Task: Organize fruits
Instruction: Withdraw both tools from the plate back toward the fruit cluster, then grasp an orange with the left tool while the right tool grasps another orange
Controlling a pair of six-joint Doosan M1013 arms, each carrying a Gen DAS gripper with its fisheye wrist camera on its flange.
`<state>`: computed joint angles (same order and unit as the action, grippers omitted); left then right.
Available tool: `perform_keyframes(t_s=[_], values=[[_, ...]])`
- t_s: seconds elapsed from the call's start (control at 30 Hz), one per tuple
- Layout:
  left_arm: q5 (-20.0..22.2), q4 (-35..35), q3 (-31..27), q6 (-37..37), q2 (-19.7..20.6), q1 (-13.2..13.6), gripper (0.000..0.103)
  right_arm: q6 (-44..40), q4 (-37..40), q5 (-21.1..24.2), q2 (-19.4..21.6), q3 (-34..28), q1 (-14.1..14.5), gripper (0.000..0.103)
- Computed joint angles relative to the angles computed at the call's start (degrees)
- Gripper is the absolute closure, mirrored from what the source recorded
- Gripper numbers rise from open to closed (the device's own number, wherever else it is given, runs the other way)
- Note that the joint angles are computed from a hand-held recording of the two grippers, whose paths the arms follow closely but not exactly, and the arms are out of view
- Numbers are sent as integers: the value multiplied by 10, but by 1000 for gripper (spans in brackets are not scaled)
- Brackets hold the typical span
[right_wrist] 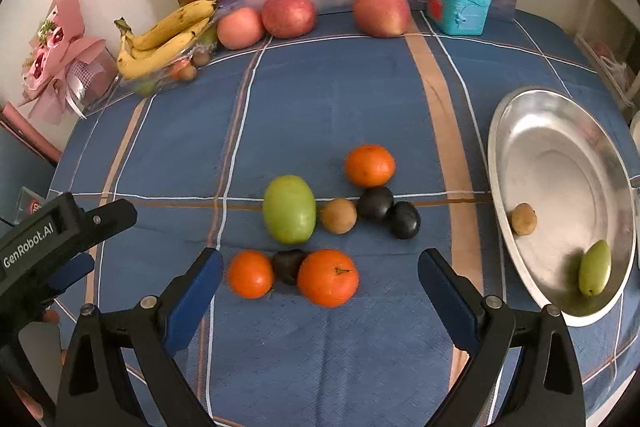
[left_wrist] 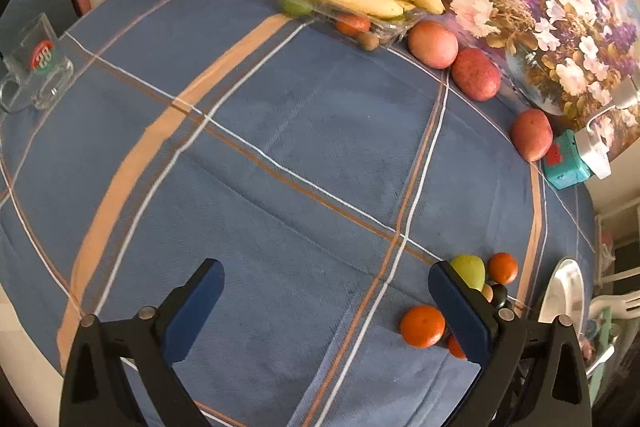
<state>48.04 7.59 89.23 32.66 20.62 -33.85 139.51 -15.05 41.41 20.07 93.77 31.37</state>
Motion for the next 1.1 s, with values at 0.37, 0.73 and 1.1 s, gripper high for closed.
perform_keyframes(t_s=[0.37, 0.73, 1.1], values=[[-2, -155, -14, 127, 32, 2, 1, -16, 51, 10, 12, 6, -14, 5], [-35, -250, -7, 194, 39, 5, 22, -16, 66, 20, 15, 10, -19, 11], [-51, -343, 1, 247, 43, 13, 66, -54, 111, -15, 11, 16, -22, 54]])
